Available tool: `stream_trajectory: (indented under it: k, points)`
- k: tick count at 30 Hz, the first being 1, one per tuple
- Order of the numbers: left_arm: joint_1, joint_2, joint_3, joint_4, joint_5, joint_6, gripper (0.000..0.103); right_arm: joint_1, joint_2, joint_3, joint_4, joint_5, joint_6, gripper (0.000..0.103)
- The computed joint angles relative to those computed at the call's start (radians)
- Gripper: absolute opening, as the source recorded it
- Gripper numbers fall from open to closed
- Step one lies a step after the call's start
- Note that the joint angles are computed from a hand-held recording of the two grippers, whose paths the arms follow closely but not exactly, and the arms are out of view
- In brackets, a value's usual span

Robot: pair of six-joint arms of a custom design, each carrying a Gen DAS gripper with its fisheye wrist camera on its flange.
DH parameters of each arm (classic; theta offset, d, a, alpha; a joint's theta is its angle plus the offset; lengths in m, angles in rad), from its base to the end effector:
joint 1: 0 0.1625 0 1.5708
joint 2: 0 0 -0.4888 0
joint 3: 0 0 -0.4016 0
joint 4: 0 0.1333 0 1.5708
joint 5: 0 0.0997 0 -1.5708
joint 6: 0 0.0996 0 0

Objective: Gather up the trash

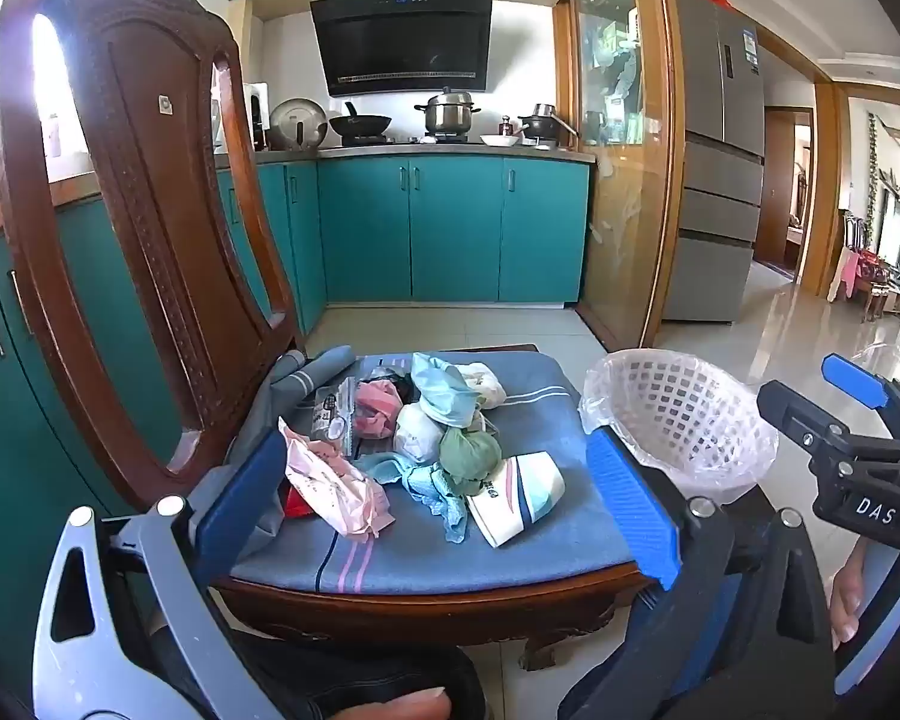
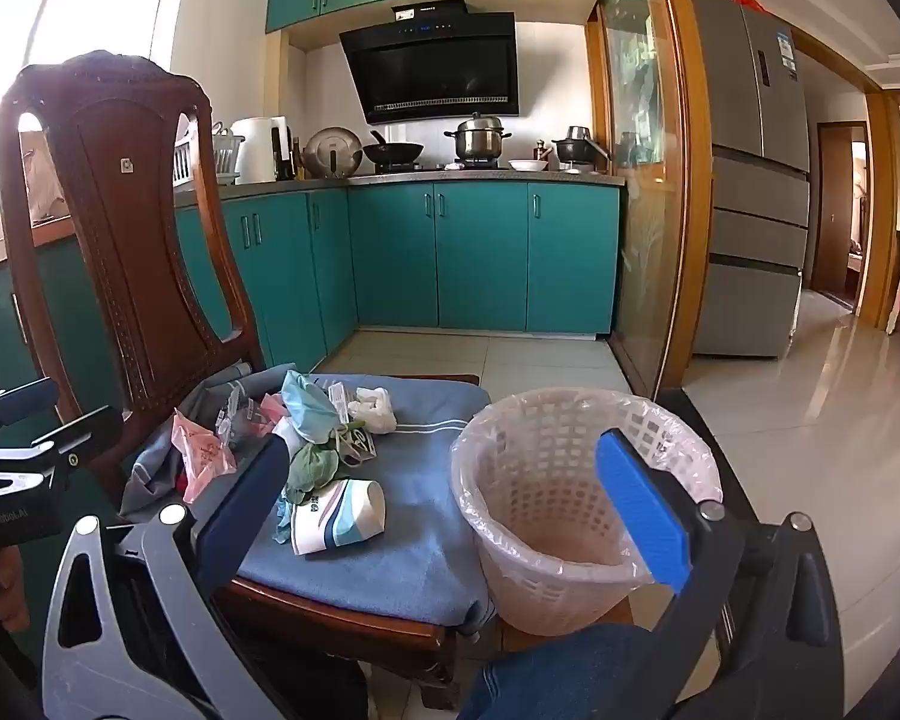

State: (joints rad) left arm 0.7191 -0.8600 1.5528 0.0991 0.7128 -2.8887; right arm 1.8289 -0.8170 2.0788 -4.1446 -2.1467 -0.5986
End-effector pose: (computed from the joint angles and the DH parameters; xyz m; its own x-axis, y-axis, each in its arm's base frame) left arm -0.3161 -0.5540 0.1600 -0.6702 0.2547 -0.6971 0.7263 0.4184 -0.5454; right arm 0.2201 -0.5241 0.2113 -0.7441 0.1042 0.6599 -0.5866 0.3706 -0.7201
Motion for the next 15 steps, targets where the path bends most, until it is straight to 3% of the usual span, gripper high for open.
stream_trajectory:
  k: [15]
  points:
    - [-0.003,0.003,-0.002,-0.005,-0.001,0.0,0.1,0.01,-0.002,0.002,0.005,0.014,-0.004,0.1]
